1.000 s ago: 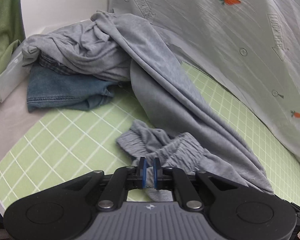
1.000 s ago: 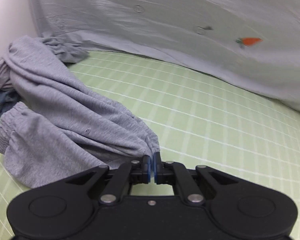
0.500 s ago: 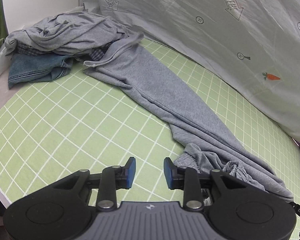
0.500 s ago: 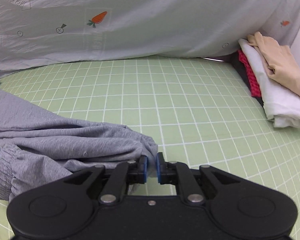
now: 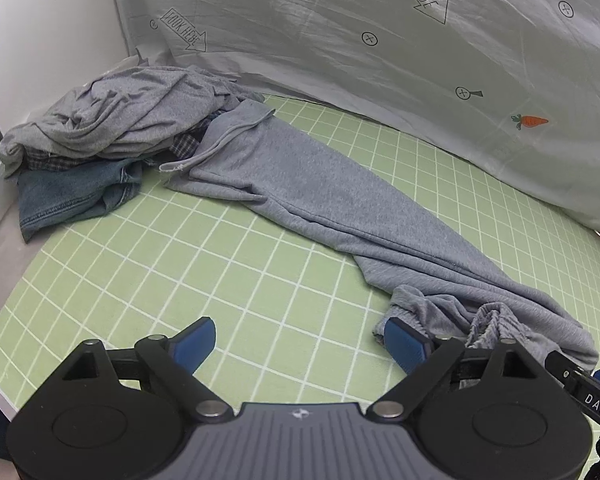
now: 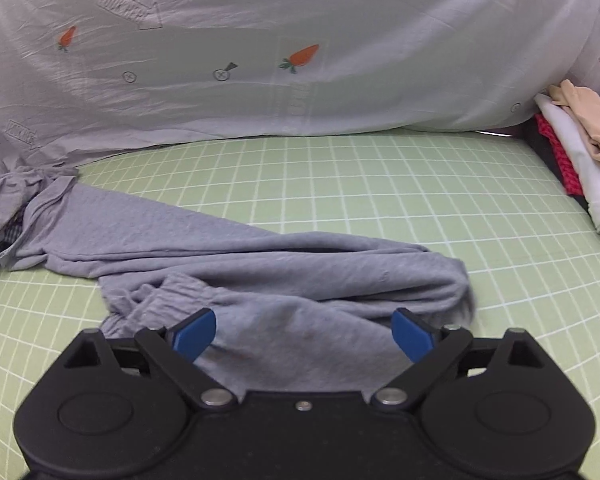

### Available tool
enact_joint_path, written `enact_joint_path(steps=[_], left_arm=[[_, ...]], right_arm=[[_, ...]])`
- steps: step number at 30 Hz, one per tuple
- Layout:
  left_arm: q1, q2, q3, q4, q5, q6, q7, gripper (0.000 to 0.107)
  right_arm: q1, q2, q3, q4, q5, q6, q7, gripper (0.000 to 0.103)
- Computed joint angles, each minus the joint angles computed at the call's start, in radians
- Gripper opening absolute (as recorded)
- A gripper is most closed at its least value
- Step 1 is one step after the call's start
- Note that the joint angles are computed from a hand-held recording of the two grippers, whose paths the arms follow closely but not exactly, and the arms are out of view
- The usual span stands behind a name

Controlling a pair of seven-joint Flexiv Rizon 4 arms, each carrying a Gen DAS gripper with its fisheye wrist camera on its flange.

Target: Fold clothes

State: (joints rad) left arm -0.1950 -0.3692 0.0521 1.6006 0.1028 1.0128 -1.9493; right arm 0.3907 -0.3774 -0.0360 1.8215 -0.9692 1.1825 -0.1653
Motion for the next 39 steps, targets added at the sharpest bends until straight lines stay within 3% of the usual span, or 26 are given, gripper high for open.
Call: enact_joint_path(steps=[11, 19, 21, 24, 26, 33, 36, 39], left_arm=[[0.072, 0.022, -0.012, 0.065, -0.065, 0.022, 0.181, 0.092], [0.061, 0.048, 0.002, 0.09, -0.052, 0.014, 0.164, 0.092], [0.051, 0.048, 0.004, 0.083, -0.041, 0.009, 0.136, 0.092], [0.034, 0.04, -0.004, 0.071, -0.038, 0.007, 0.093, 0.092], [0.017, 0.026, -0.013, 0.05, -0.039, -0.004, 0.064, 0.092], [-0.054, -0.035, -0.032, -0.047, -0.029, -0.044, -0.029, 0.092], [-0.085, -0.06, -0.033, -0.084, -0.02, -0.067, -0.072, 0.092], [-0.11, -0.076, -0.029, -0.113, -0.003, -0.096, -0.104, 0.092]], right_arm=[[0.105, -0.124, 0.012, -0.163, 0.073, -0.093, -0.026, 0.096], [0.108, -0.136, 0.027, -0.168, 0.195, -0.134, -0.1, 0.093], [0.1, -0.115, 0.022, -0.135, 0.196, -0.109, -0.106, 0.082], [0.075, -0.081, 0.031, -0.093, 0.21, -0.116, -0.171, 0.024], [0.054, -0.046, 0.03, -0.042, 0.213, -0.102, -0.182, 0.006], [-0.065, 0.14, -0.015, 0.192, 0.063, -0.132, -0.039, 0.005], [-0.133, 0.195, -0.036, 0.243, -0.037, -0.198, 0.045, 0.005], [-0.19, 0.227, -0.047, 0.255, -0.094, -0.34, 0.116, 0.007]])
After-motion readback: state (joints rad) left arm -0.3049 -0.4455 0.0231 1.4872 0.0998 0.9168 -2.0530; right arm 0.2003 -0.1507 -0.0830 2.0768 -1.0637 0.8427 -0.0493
